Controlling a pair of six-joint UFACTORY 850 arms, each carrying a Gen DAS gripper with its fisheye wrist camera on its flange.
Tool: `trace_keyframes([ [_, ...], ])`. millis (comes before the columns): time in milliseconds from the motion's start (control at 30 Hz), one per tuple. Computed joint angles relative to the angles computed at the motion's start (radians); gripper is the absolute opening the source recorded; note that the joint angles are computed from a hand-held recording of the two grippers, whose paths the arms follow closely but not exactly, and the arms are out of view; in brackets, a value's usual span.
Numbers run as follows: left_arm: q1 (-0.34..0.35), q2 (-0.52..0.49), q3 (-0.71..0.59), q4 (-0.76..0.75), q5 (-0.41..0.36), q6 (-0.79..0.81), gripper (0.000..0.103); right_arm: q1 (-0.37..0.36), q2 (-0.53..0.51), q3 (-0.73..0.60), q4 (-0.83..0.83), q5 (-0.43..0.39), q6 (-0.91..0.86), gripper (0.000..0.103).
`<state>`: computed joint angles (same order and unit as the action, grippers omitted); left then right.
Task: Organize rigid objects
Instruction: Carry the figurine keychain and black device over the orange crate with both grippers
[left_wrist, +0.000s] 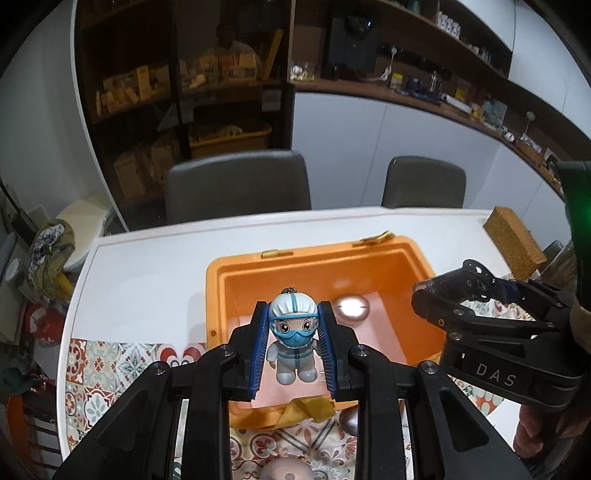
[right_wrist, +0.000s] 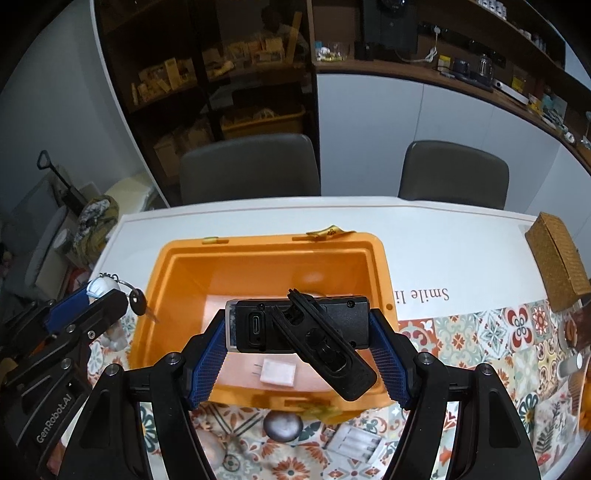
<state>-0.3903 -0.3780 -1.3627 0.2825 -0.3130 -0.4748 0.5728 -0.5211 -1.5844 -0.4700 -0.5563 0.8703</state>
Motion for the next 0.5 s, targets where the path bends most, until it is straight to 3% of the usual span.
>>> trace_keyframes([
  [500, 0.013, -0.141, -0.123, -0.146, -0.125, 0.150, 0.027, -0.026, -0.121, -0.115, 0.140, -0.091, -0.164, 0.072],
])
